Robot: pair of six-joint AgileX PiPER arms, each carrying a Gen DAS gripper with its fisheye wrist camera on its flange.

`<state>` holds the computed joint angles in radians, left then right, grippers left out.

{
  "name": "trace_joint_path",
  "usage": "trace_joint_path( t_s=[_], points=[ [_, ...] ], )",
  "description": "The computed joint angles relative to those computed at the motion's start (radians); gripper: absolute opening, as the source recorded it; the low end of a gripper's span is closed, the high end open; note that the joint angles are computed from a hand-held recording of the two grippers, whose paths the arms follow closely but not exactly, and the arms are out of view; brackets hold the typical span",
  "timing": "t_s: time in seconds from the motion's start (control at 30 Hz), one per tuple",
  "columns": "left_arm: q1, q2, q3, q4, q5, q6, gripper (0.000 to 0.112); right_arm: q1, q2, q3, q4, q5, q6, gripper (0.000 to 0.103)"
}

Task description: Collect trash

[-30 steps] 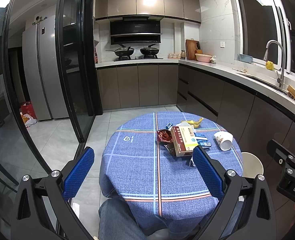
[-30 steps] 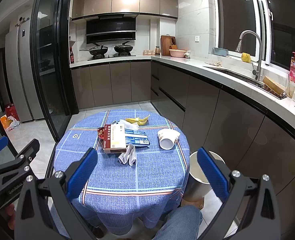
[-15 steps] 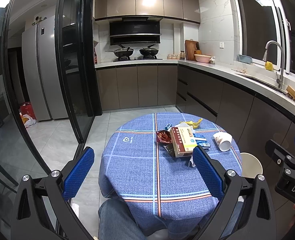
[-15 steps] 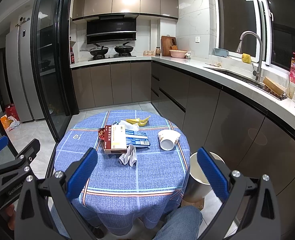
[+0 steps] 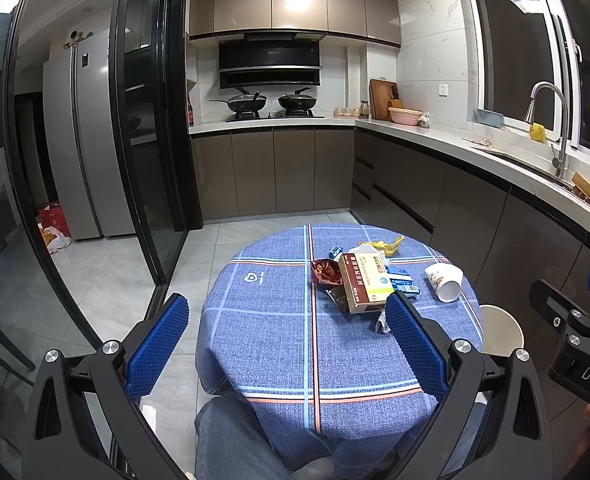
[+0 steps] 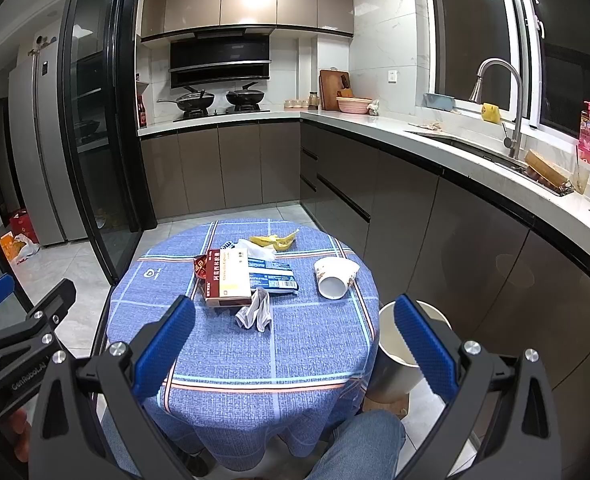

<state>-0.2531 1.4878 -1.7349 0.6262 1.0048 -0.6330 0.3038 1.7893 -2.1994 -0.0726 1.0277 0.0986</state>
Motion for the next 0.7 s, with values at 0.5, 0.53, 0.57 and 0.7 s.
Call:
trace_joint_path(
  t_s=[0.5, 0.53, 0.57, 0.7],
  points=[
    [0.007, -0.009, 0.030, 0.000, -0.021, -0.010, 0.095, 0.000, -0.007, 0.018, 0.001, -0.012, -0.001, 0.100],
    [0.007, -0.009, 0.031, 0.001, -0.021, -0.012, 0.095, -0.001, -0.007, 0.018, 0.002, -0.011, -0.002, 0.100],
    [0.007, -0.010, 0.032, 0.001, -0.022, -0.012, 0.095, -0.001, -0.006, 0.017, 0.003, -0.009, -0.002, 0.100],
    [0.009, -0.011, 0.040, 0.001, -0.026, -0.015, 0.095, -0.004, -0.012, 0.028, 0.008, -0.015, -0.005, 0.100]
  ],
)
